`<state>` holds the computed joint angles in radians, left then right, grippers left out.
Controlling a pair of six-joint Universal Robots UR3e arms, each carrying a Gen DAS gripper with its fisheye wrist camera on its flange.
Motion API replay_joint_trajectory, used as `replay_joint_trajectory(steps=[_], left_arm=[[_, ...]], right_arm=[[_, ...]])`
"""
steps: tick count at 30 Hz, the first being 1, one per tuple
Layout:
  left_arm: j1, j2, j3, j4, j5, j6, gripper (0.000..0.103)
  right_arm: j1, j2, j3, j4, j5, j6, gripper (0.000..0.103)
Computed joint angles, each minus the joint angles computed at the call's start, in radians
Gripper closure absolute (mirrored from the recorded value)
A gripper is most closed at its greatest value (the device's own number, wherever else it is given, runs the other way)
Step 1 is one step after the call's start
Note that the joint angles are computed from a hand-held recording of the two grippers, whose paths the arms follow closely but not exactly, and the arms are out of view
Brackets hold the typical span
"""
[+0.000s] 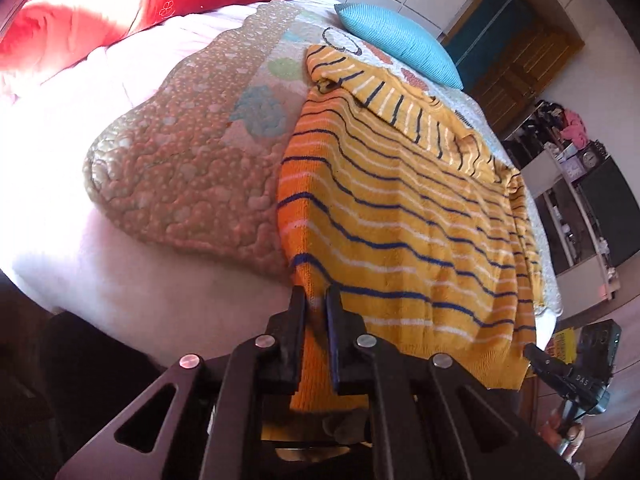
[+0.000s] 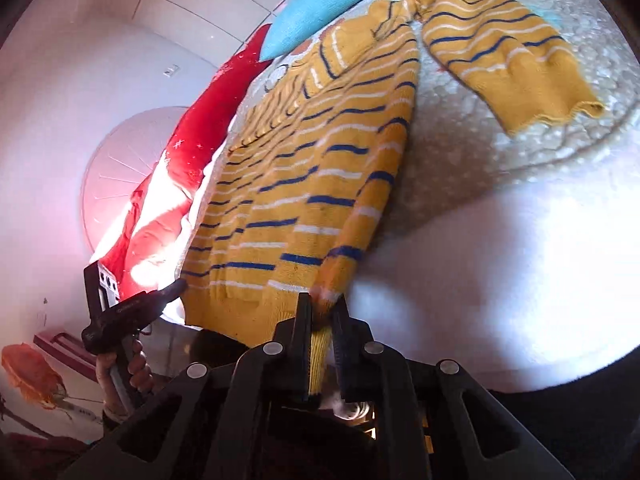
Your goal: Fold small clothes
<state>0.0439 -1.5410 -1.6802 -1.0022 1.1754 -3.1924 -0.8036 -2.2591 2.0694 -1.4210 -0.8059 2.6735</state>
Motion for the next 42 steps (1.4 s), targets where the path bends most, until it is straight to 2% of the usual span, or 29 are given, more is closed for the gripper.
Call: replay_joint_trajectory(steps=[2,3,4,5,6,7,9,10,13,14,16,17,18,19,21,25,28,31,36,39,42], left_arm=[[0.021,0.034,-0.035,0.006,-0.013,0.009,0.093],[0.038,0.059,-0.055,0.009,-0.026,0.015,0.090],[0.053,0.078,-0.066,0.016,-0.034,0.018,0.081],[0.065,0.103,-0.078,0.023,-0.031,0.017,0.064],[0.072,0.124,-0.090,0.040,-0.018,0.015,0.057],[0.078,0.144,-0.098,0.055,-0.008,0.015,0.049],[0.080,0.165,-0.094,0.066,0.012,0.020,0.047],[0.076,0.167,-0.083,0.063,0.019,0.022,0.046],[0.053,0.157,-0.054,0.065,0.022,0.012,0.042],[0.042,0.149,-0.044,0.067,0.021,0.008,0.040],[0.010,0.129,-0.019,0.068,0.025,-0.001,0.040],[-0.006,0.116,-0.003,0.065,0.026,-0.003,0.040],[-0.026,0.098,0.015,0.068,0.033,-0.008,0.039],[-0.044,0.087,0.026,0.071,0.041,-0.013,0.039],[-0.074,0.065,0.054,0.064,0.056,-0.032,0.039],[-0.089,0.047,0.085,0.045,0.023,-0.049,0.036],[-0.103,0.042,0.090,0.056,0.037,-0.049,0.035],[-0.106,0.037,0.090,0.064,0.031,-0.049,0.035],[-0.114,0.008,0.100,0.081,0.023,-0.055,0.035],[-0.114,-0.001,0.100,0.088,0.015,-0.047,0.035],[-0.100,-0.001,0.084,0.108,-0.006,-0.040,0.034]], right_arm=[[-0.176,-0.067,-0.055,0.206,0.024,-0.143,0.090],[-0.261,-0.098,-0.089,0.263,0.027,-0.182,0.087],[-0.358,-0.118,-0.132,0.325,0.033,-0.238,0.081],[-0.420,-0.139,-0.152,0.310,0.032,-0.234,0.061],[-0.443,-0.147,-0.151,0.227,0.016,-0.190,0.045],[-0.424,-0.138,-0.127,0.078,-0.017,-0.108,0.043],[-0.307,-0.041,-0.083,-0.242,-0.115,0.073,0.043],[-0.267,0.016,-0.076,-0.338,-0.152,0.126,0.043],[-0.209,0.153,-0.068,-0.497,-0.175,0.189,0.043],[-0.155,0.207,-0.065,-0.579,-0.218,0.243,0.043],[-0.100,0.273,-0.051,-0.662,-0.240,0.299,0.046],[-0.087,0.290,-0.034,-0.697,-0.234,0.313,0.059],[-0.070,0.309,-0.039,-0.709,-0.231,0.321,0.086],[-0.073,0.331,-0.061,-0.669,-0.201,0.300,0.093],[-0.114,0.330,-0.087,-0.611,-0.148,0.278,0.093],[-0.242,0.301,-0.214,-0.541,-0.142,0.248,0.094],[-0.344,0.362,-0.403,-0.523,-0.169,0.279,0.094],[-0.374,0.505,-0.647,-0.509,-0.231,0.335,0.094],[-0.286,0.719,-0.996,-0.426,-0.321,0.420,0.094],[-0.154,0.830,-1.182,-0.364,-0.356,0.438,0.094],[0.045,0.994,-1.445,-0.267,-0.412,0.473,0.094]])
